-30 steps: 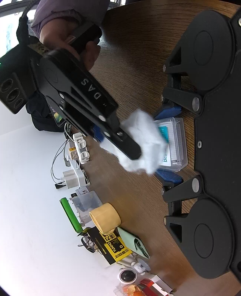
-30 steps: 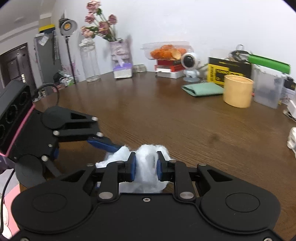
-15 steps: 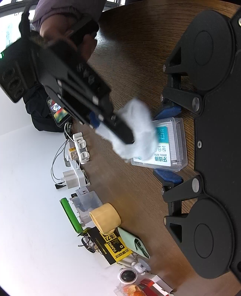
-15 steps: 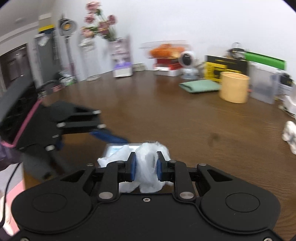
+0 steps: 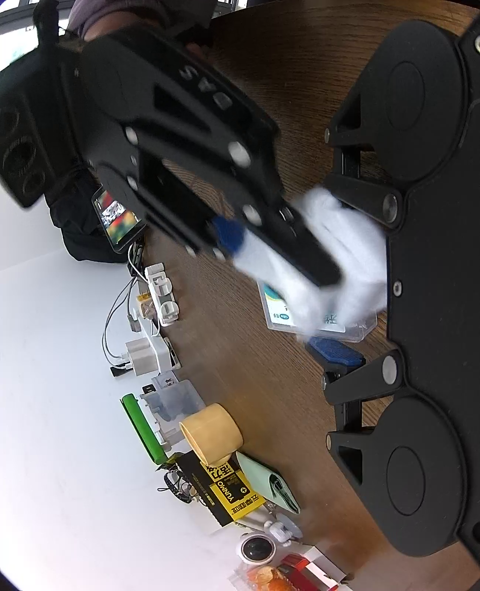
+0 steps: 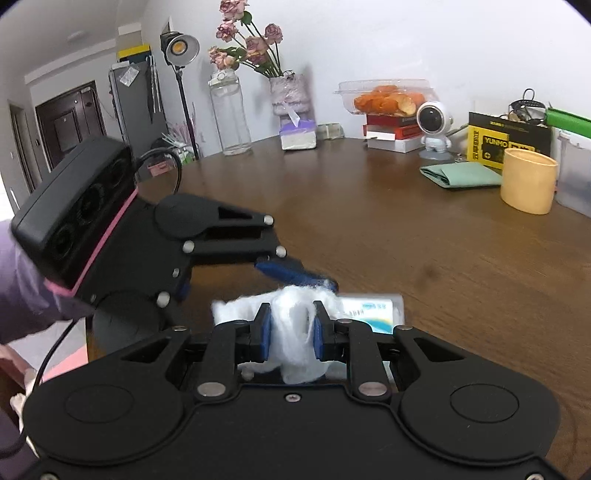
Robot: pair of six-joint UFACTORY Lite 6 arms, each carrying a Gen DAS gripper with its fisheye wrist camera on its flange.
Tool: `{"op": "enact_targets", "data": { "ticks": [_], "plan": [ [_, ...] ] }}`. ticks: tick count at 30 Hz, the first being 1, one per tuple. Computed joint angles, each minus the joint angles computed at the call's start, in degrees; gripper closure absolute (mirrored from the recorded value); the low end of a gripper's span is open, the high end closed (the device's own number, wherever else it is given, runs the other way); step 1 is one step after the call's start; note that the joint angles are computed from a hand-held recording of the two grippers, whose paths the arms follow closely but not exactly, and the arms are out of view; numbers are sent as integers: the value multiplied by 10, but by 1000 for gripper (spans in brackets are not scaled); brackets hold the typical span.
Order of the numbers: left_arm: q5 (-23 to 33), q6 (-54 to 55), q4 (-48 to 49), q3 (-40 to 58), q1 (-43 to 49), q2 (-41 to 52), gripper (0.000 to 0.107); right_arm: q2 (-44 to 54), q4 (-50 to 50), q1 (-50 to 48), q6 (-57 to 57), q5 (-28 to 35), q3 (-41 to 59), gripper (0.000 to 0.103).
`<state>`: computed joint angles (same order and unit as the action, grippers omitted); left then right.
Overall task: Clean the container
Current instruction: 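Wipe the tissue along the box edge with the right gripper, then drop the tissue on the table with the right gripper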
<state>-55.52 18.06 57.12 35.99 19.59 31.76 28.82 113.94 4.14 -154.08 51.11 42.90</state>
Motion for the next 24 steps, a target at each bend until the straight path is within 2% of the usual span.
{"op": "enact_targets", "data": {
  "ticks": [5, 13, 19, 24],
  "plan": [
    [4, -9, 4, 5, -1, -1, 49, -23, 10, -45, -9, -10, -23, 80],
    [7, -12, 6, 11, -1, 1, 49, 39, 47, -10, 25, -33, 78, 80],
    [12, -23, 13, 21, -1, 5, 49, 13, 33, 19, 1, -20, 32, 80],
    [12, -23, 12, 24, -1, 7, 49, -24, 22, -6, -17, -21, -16, 80]
  ]
}}
